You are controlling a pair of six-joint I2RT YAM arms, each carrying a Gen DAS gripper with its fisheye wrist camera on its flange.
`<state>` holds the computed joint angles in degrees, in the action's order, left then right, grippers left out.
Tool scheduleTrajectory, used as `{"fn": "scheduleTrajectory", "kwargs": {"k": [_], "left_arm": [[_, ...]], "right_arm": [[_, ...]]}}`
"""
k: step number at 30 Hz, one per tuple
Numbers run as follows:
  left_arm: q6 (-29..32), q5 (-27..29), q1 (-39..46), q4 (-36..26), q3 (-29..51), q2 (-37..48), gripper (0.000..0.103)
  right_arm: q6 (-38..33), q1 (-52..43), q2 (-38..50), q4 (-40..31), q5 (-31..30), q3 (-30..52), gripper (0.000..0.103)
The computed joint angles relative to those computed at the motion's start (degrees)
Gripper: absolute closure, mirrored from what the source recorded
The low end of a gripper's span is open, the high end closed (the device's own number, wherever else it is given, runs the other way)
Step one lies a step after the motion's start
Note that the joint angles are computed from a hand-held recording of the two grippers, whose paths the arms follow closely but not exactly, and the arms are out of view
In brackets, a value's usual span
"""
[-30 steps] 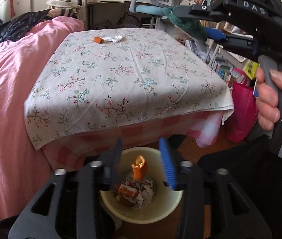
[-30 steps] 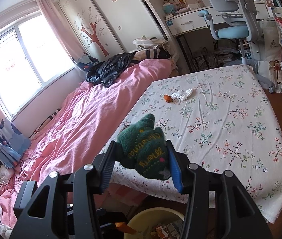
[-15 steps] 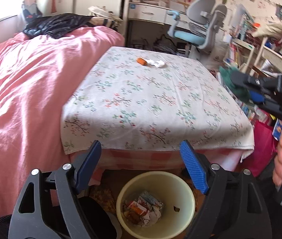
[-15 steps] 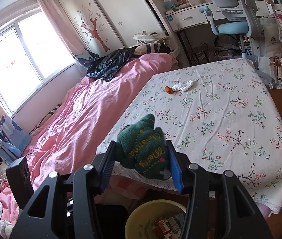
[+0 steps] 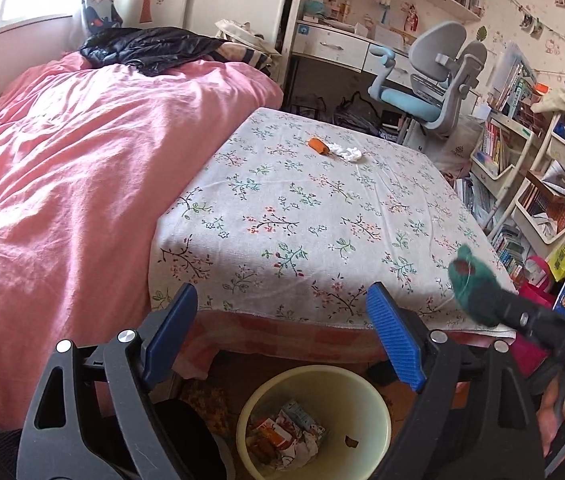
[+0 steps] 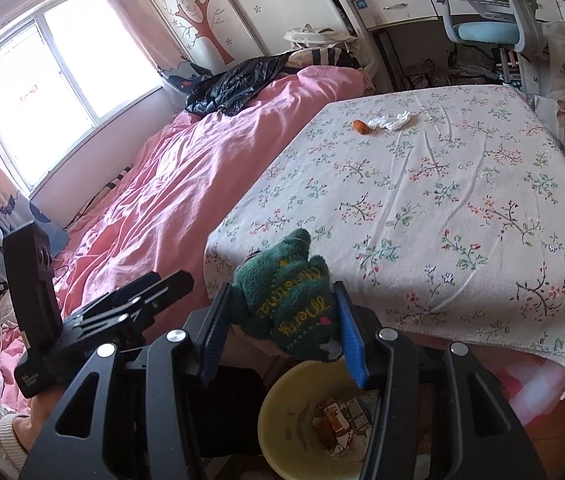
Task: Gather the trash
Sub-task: 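Open the left tool to drop the orange peel while the right tool releases the plush toy into the bucket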
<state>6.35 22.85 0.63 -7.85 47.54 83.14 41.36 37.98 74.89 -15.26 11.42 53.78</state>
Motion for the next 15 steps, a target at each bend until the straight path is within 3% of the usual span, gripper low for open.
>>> {"fn": "scheduleTrajectory", "kwargs": {"k": [6,10,15], "left_arm": [[-0.8,-0.1,0.3,0.4,0.2,0.4,0.019],[-1.2,-0.4,0.1,0.8,0.0,0.4,0.019],[-1.3,-0.6,0.1,1.2,-0.2,0.4,0.017]], "right_arm": [[0.8,2.7,2.8,-1.3,-1.9,0.2,0.052],[1.1,3.2,9.2,-6.8,-6.7,3.4,0.045],[2.6,3.0,11.0,-8.9,-7.0,3.9,0.043]]}}
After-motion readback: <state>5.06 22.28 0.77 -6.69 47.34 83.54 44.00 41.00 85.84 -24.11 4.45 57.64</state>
